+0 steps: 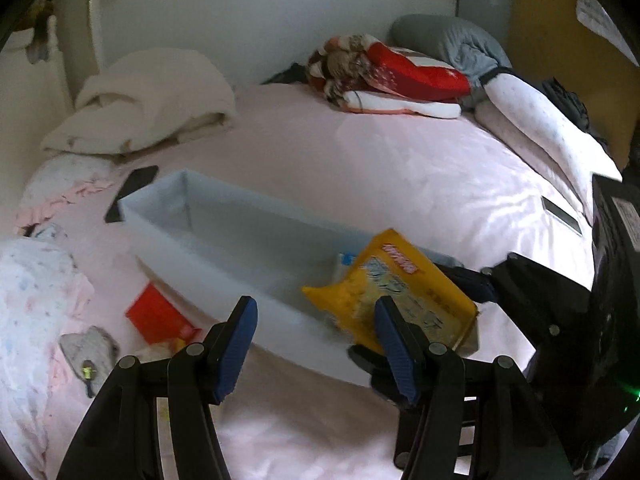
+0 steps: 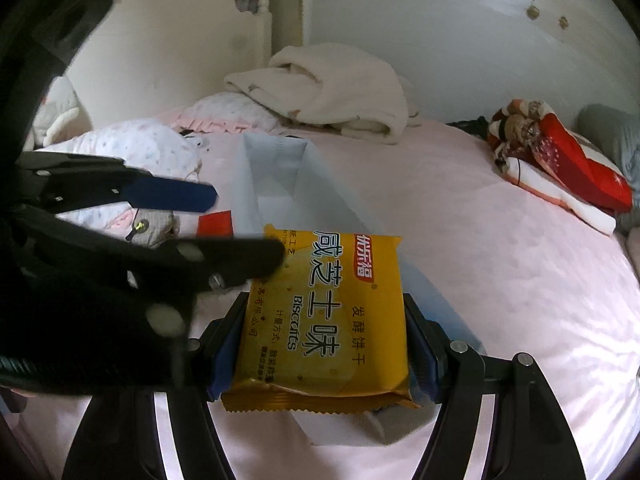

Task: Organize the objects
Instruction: 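Lower the yellow packet into the white bin beside the blue box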

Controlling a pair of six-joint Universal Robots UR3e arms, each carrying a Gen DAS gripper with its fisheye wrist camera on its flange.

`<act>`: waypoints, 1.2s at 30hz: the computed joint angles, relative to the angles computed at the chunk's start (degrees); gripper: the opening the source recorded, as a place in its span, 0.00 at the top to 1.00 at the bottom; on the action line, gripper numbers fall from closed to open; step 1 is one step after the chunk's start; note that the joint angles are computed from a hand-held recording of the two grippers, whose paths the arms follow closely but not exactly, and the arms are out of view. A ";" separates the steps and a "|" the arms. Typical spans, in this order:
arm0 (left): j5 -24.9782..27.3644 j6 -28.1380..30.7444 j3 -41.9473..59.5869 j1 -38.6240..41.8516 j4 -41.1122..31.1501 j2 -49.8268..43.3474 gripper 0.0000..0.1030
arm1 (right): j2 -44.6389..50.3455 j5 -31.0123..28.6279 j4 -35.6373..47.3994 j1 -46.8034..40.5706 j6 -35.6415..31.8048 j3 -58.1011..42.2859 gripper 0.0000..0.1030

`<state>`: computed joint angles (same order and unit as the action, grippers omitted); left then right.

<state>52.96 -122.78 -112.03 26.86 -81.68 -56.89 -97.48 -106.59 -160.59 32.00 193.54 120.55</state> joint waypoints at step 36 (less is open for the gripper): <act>-2.73 -5.44 -0.15 2.30 -0.28 -6.13 0.42 | -8.57 -7.28 4.97 2.32 -5.53 3.22 0.37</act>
<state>50.23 -128.22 -112.18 29.16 -81.96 -63.02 -106.06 -113.86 -155.63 34.32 188.01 123.76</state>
